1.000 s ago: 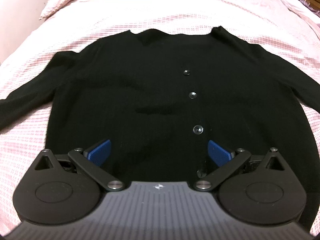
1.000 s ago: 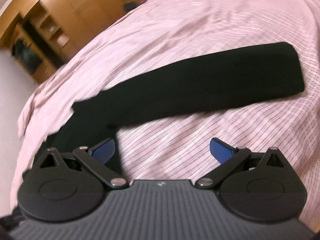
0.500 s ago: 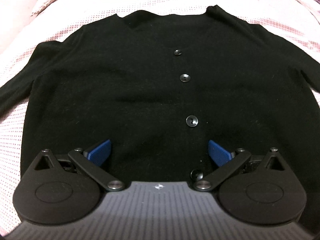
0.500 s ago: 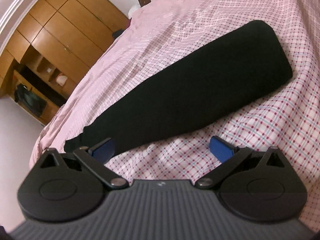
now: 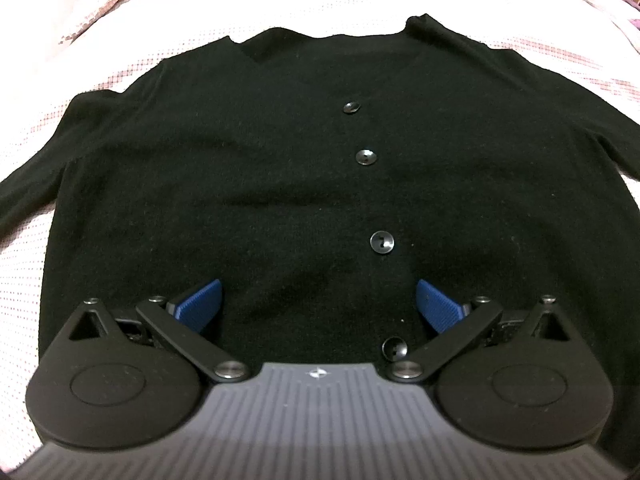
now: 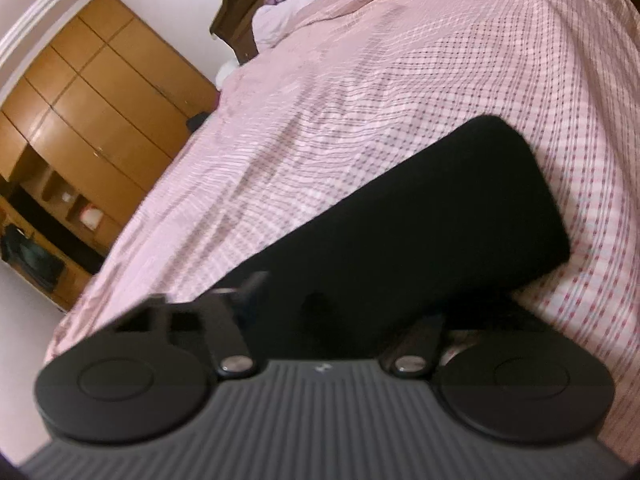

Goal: Fold small clothes
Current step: 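Grasp the cardigan sleeve with the right gripper and fold it across the body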

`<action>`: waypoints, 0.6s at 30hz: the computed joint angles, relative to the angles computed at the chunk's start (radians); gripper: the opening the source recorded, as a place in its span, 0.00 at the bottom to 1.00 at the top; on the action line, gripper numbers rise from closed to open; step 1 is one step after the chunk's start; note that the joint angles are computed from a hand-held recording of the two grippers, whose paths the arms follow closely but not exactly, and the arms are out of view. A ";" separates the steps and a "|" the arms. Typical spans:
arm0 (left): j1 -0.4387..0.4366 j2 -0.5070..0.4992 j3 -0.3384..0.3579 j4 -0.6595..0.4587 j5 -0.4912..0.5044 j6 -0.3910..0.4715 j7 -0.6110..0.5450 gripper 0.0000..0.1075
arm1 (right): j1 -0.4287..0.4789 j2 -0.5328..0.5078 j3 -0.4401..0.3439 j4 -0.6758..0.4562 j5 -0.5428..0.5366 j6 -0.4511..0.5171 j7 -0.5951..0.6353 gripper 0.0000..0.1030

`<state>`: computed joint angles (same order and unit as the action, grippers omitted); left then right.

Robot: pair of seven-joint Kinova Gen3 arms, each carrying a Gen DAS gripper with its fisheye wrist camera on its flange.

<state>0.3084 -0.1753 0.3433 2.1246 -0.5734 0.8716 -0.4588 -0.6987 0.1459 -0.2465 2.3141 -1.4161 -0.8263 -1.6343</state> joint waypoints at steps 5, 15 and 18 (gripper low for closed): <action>-0.003 -0.013 -0.011 0.000 0.017 -0.004 -0.028 0.96 | 0.012 -0.039 -0.020 0.044 0.027 -0.071 -0.022 0.10; -0.044 -0.071 -0.040 -0.004 0.109 -0.032 -0.146 0.96 | 0.006 -0.085 -0.038 -0.008 0.021 -0.108 0.181 0.10; -0.074 -0.096 -0.029 -0.009 0.121 -0.025 -0.163 0.96 | 0.006 -0.090 -0.044 -0.045 0.057 -0.096 0.253 0.10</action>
